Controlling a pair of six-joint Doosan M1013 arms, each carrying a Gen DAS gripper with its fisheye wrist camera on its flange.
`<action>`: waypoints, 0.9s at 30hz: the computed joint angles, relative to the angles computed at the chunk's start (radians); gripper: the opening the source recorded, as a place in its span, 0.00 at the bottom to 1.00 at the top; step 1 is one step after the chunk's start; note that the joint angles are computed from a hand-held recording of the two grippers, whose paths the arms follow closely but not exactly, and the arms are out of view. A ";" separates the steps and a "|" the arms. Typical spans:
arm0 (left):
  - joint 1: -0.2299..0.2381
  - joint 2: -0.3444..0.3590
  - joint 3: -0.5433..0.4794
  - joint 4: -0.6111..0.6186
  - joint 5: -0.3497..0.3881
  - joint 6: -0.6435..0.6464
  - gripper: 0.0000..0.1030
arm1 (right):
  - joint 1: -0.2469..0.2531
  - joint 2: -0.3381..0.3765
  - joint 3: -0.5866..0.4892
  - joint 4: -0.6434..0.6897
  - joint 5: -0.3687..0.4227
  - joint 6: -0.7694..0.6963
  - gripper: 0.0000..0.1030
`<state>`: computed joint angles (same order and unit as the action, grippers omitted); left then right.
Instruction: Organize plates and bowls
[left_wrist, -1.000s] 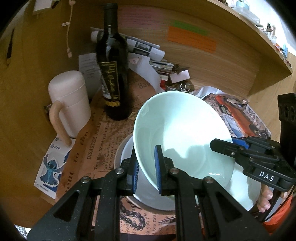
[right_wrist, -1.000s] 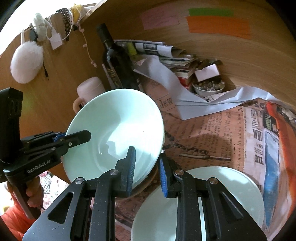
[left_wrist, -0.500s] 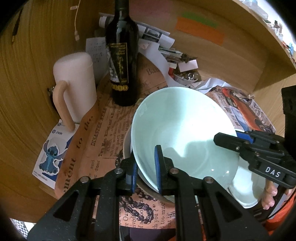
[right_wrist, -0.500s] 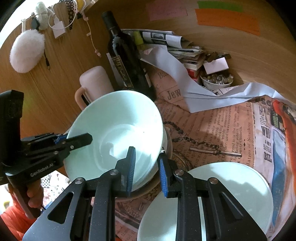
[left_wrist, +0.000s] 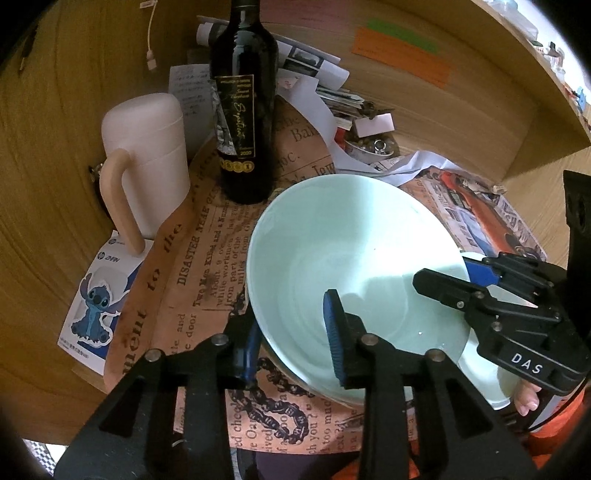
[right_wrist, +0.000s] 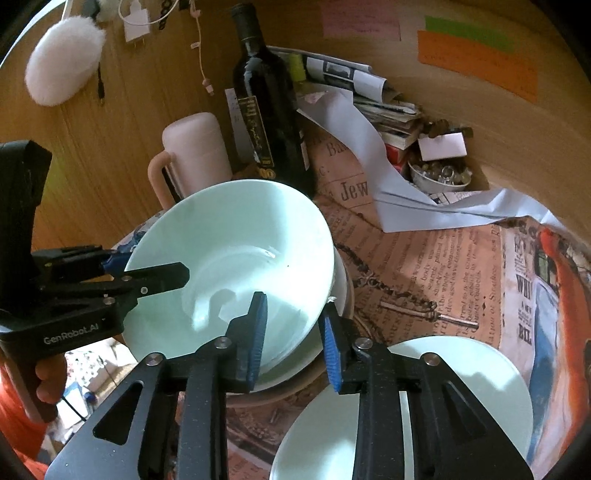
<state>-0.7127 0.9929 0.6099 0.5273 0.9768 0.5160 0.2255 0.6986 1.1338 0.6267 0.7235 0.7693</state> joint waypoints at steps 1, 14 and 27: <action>0.000 0.000 0.000 -0.001 0.001 0.000 0.31 | -0.001 0.001 -0.003 0.003 0.006 0.000 0.26; -0.013 -0.070 0.110 0.170 -0.090 -0.157 0.54 | -0.005 -0.012 0.016 0.034 -0.066 -0.014 0.36; 0.011 -0.075 0.159 -0.017 -0.139 -0.124 0.57 | -0.014 0.018 -0.029 -0.036 0.030 0.092 0.49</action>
